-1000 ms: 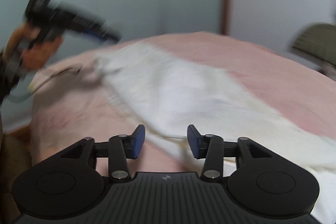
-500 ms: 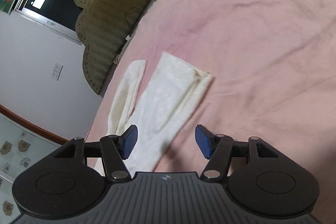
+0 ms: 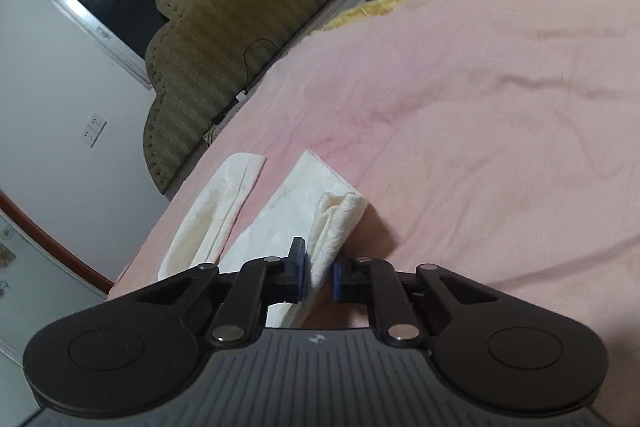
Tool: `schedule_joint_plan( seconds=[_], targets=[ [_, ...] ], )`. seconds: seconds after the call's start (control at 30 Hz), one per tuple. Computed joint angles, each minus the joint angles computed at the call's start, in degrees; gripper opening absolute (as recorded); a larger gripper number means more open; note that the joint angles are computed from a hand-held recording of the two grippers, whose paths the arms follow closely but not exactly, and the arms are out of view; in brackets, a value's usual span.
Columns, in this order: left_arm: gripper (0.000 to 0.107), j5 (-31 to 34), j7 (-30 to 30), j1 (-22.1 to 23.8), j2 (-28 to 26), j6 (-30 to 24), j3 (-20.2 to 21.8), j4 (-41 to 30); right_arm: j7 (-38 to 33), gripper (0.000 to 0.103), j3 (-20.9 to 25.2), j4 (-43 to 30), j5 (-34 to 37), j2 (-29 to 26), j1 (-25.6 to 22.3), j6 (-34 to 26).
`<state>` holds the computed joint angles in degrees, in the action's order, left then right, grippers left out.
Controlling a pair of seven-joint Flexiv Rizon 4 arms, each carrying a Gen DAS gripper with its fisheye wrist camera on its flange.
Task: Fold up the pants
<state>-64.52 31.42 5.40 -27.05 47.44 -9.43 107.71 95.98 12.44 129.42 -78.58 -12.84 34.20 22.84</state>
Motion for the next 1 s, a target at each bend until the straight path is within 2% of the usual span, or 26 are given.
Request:
schedule_joint_plan(
  seconds=[0.07, 0.17, 0.27, 0.3, 0.33, 0.37, 0.4, 0.43, 0.47, 0.5, 0.53, 0.6, 0.63, 0.67, 0.7, 0.77, 0.8, 0.83, 0.93, 1.0],
  targets=[
    [0.062, -0.6, 2.5, 0.1, 0.5, 0.2, -0.2, 1.0, -5.7, 0.012, 0.8, -0.9, 2.3, 0.4, 1.1, -3.0],
    [0.064, -3.2, 7.6, -0.2, 0.8, 1.5, -0.6, 2.1, -11.4, 0.012, 0.8, -1.4, 4.6, 0.9, 0.7, -2.4],
    [0.065, -3.1, 7.3, -0.4, 0.5, 0.8, -0.1, 1.6, -16.5, 0.011, 0.3, -2.1, 8.2, -0.2, -0.6, 1.6],
    [0.065, -2.6, 6.6, -0.4, 0.4, 0.3, 0.0, 1.2, -16.7, 0.013, 0.3, -2.3, 8.7, -0.1, -0.2, 1.1],
    [0.065, -2.2, 6.0, -0.3, 0.3, -0.2, 0.2, 0.8, -17.5, 0.020, 0.5, -2.7, 9.9, 0.0, 0.1, 0.1],
    [0.065, -2.1, 5.4, -0.4, 0.2, -0.4, 0.1, 0.5, -18.9, 0.027, 0.9, -4.0, 12.6, -0.4, 1.2, -3.1],
    [0.065, -2.1, 5.0, -0.3, 0.1, -0.7, 0.1, 0.1, -21.0, 0.042, 1.4, -6.4, 16.7, -1.2, 2.9, -8.3],
    [0.065, -2.1, 4.5, -0.2, 0.0, -1.1, 0.0, -0.3, -24.1, 0.052, 1.6, -10.6, 22.2, -3.0, 5.2, -16.6],
    [0.065, -1.9, 3.5, -0.3, -0.3, -1.4, -0.1, -0.8, -27.0, 0.052, 1.2, -14.0, 24.8, -4.6, 7.3, -23.0],
    [0.065, -1.8, 2.3, -0.5, -0.4, -1.4, -0.2, -1.1, -29.8, 0.052, 0.9, -15.5, 23.6, -5.4, 8.3, -25.8],
    [0.065, -1.6, 1.1, -0.7, -0.6, -1.5, -0.2, -1.4, -33.2, 0.052, 1.1, -15.1, 19.4, -5.4, 7.6, -24.9],
    [0.064, -1.6, -1.1, -1.0, -1.0, -1.4, -0.5, -2.0, -39.2, 0.054, -0.4, -13.5, 11.6, -4.7, 5.8, -16.3],
    [0.057, -1.3, -2.4, -1.3, -1.2, -1.0, -0.5, -2.3, -41.2, 0.055, -1.1, -12.4, 7.7, -4.2, 3.4, -8.4],
    [0.043, -0.4, -3.9, -1.6, -1.5, -0.6, -0.4, -2.6, -41.4, 0.056, -1.9, -11.6, 4.8, -3.9, 1.1, -0.7],
    [0.038, 0.7, -5.5, -2.1, -1.8, 0.1, -0.2, -2.9, -40.7, 0.056, -2.7, -10.9, 2.1, -4.1, -1.2, 6.7],
    [0.026, 1.0, -6.8, -2.0, -2.3, 1.4, -0.6, -3.2, -40.7, 0.056, -3.6, -10.4, 1.6, -5.2, -4.0, 15.6],
    [0.023, 0.8, -6.5, -1.8, -2.4, 1.7, -1.0, -3.1, -42.0, 0.055, -4.1, -10.1, 3.1, -5.7, -4.2, 16.9],
    [0.022, 0.3, -5.8, -1.4, -2.3, 1.7, -1.4, -2.9, -42.5, 0.055, -5.0, -9.5, 2.0, -5.6, -2.8, 14.6],
    [0.022, -1.5, -3.4, -1.0, -2.2, 2.1, -2.2, -2.3, -48.0, 0.057, -3.0, -12.4, 12.8, -6.0, -2.0, 5.3],
    [0.026, -2.7, -2.0, -0.9, -2.2, 2.1, -2.4, -1.9, -50.1, 0.057, -4.3, -12.6, 11.9, -5.3, -1.4, 4.9]
  ],
)
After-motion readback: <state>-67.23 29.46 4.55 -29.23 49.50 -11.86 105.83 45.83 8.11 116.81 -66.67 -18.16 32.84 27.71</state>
